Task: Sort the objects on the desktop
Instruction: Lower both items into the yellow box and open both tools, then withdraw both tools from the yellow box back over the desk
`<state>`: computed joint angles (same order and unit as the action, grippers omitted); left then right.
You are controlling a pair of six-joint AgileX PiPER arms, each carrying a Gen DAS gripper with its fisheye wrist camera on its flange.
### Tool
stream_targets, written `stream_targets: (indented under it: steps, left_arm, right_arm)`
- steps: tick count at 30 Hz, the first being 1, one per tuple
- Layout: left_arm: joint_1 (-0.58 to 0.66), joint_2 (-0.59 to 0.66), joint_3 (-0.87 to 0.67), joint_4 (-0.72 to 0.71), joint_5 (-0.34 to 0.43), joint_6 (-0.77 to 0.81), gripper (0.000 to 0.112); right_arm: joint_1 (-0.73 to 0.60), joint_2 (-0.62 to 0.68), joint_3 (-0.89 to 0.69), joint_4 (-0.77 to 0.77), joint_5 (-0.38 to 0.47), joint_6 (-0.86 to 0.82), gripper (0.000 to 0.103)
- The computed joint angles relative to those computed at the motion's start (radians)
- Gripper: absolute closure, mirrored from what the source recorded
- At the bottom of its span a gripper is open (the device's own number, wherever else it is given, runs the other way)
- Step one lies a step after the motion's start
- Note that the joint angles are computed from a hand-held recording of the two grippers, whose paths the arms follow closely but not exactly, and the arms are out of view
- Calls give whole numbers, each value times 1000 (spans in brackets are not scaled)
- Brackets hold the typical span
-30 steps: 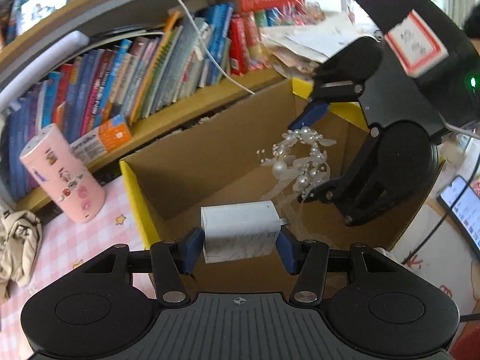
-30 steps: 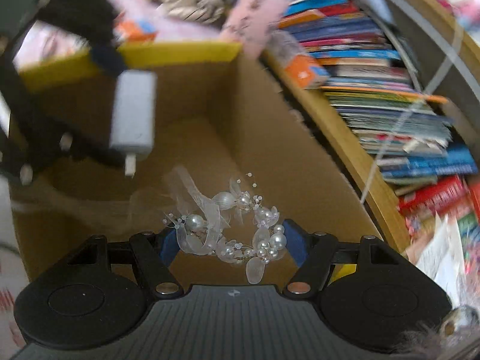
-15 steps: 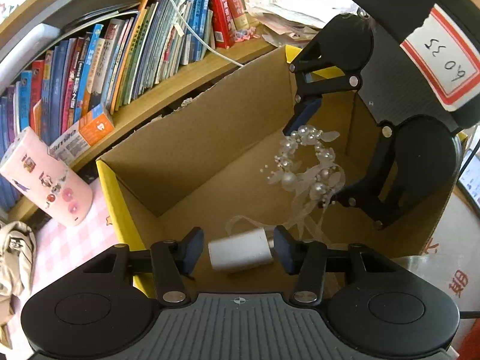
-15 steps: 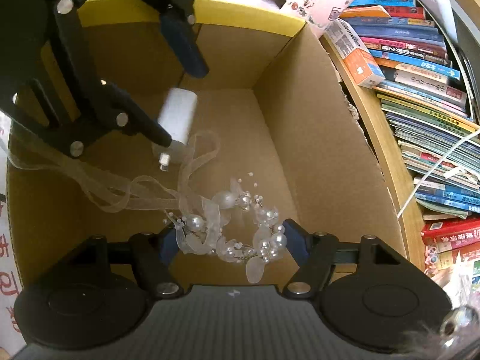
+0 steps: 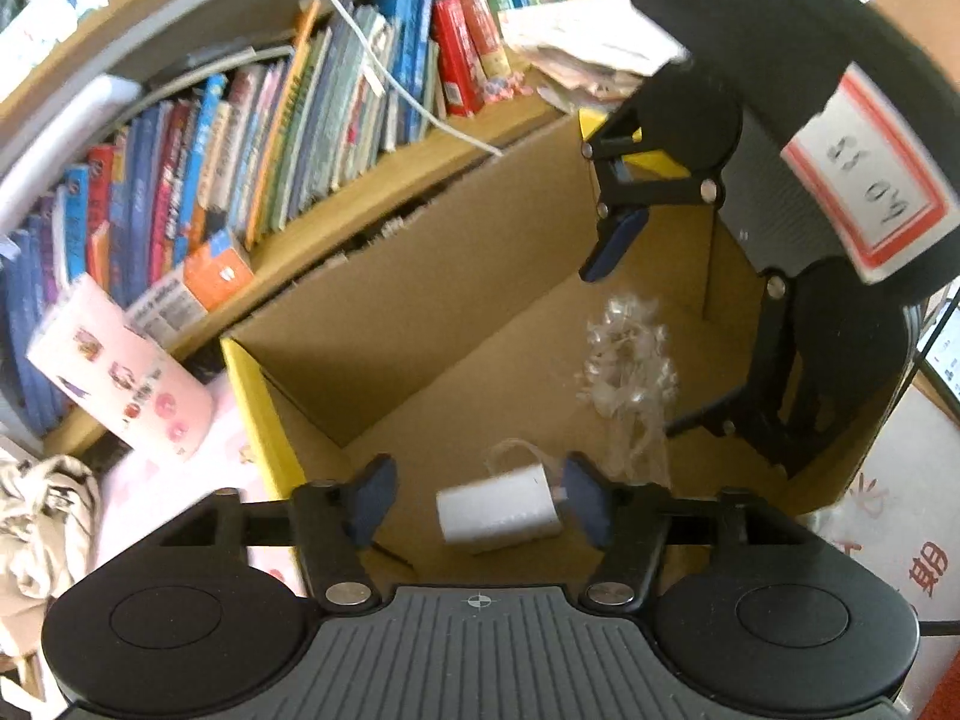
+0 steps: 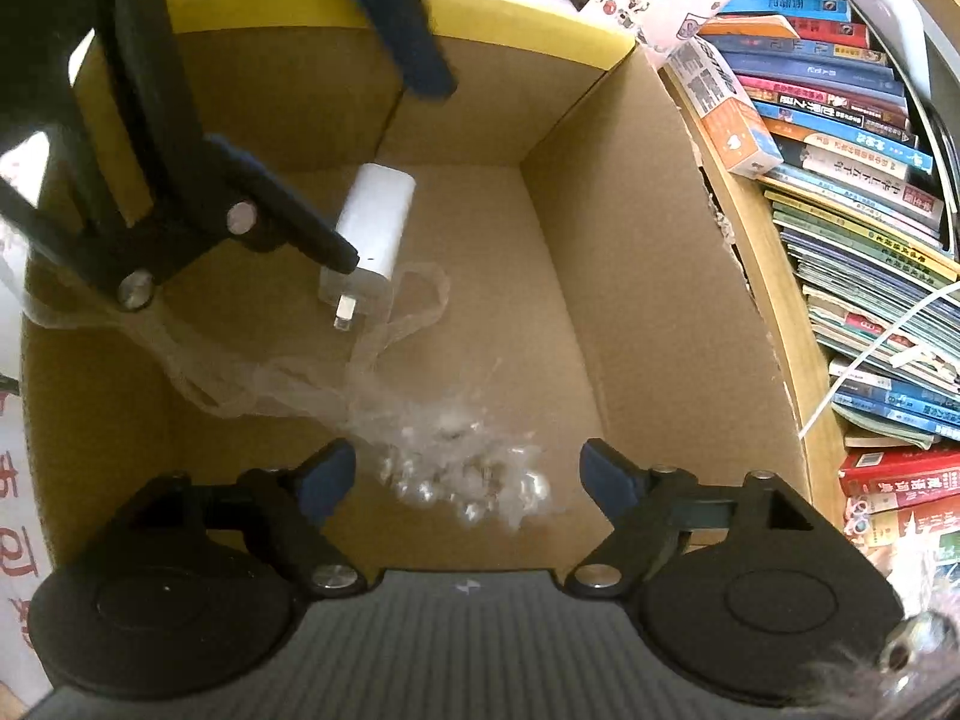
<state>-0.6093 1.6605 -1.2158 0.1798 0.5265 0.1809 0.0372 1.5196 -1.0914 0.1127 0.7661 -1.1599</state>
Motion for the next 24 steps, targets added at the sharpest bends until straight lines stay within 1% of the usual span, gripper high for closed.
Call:
stream_targets:
  steps: [1, 2, 4, 10, 13, 17, 18, 24]
  left_arm:
    - [-2, -13, 10, 10, -11, -9, 35]
    - [-2, -26, 20, 7, -19, -6, 35]
    - [0, -52, 36, 3, -30, -3, 33]
    - [-5, -123, 79, 52, -48, -73, 31]
    - [-12, -171, 120, 121, -79, -162, 30]
    - [-29, -249, 196, 312, -133, -375, 24]
    - [-27, -266, 209, 342, -139, -413, 23]
    - [-14, -348, 262, 393, -126, -500, 20]
  right_arm:
    - [2, -3, 3, -4, -1, 8, 21]
    - [6, -12, 12, -17, -13, 24, 21]
    - [2, -18, 9, -15, -11, 32, 21]
    - [-42, -71, -5, 52, 32, 33, 19]
    - [-56, -112, 13, 61, 22, 42, 19]
    - [-67, -187, 66, 58, -27, 56, 19]
    - [-75, -201, 73, 65, -35, 55, 19]
    - [-129, -288, 106, 96, -38, 79, 19]
